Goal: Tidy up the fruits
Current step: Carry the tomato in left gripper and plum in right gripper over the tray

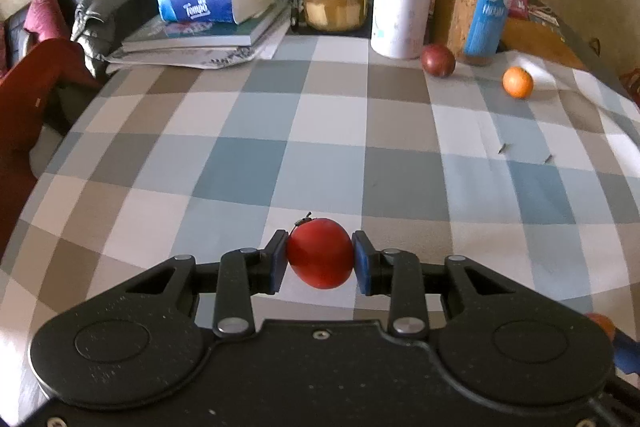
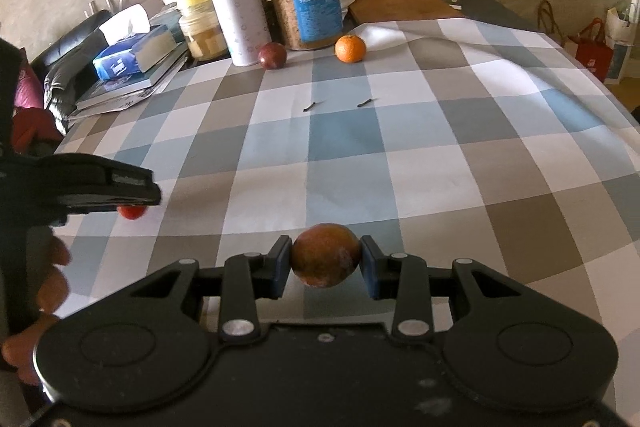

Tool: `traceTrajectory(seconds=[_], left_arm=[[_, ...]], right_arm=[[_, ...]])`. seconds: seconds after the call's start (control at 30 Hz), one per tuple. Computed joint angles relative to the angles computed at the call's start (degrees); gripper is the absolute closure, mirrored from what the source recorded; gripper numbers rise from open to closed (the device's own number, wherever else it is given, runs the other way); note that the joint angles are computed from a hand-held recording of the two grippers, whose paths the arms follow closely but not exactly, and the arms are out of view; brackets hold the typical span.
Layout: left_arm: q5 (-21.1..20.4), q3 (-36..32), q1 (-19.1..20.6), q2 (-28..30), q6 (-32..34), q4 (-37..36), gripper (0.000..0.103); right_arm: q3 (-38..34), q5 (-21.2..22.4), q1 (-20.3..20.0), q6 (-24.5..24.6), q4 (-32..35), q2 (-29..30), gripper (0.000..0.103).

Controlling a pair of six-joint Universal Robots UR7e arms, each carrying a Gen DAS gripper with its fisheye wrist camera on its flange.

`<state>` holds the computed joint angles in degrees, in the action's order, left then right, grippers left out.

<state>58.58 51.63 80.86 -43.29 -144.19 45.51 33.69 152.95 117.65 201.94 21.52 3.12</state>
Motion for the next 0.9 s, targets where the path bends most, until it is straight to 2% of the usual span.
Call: traceTrajectory(seconds=[0.13, 0.53, 0.9], left_arm=[[-0.8, 4.5, -0.9, -2.8, 0.3, -2.3, 0.06], [0.9, 16.6, -1.2, -12.6, 1.0, -4.7, 0.06], [7.2, 24.5, 1.3, -23.0, 2.1, -3.7, 0.06]], right_arm=[[-1.8, 0.9, 0.0, 0.7, 1.5, 1.0, 0.066], [-4.6, 1.3, 0.0, 0.4, 3.3, 2.7, 0.066], [-5.9, 1.4, 0.1, -1.0, 3.3, 3.6, 0.066]])
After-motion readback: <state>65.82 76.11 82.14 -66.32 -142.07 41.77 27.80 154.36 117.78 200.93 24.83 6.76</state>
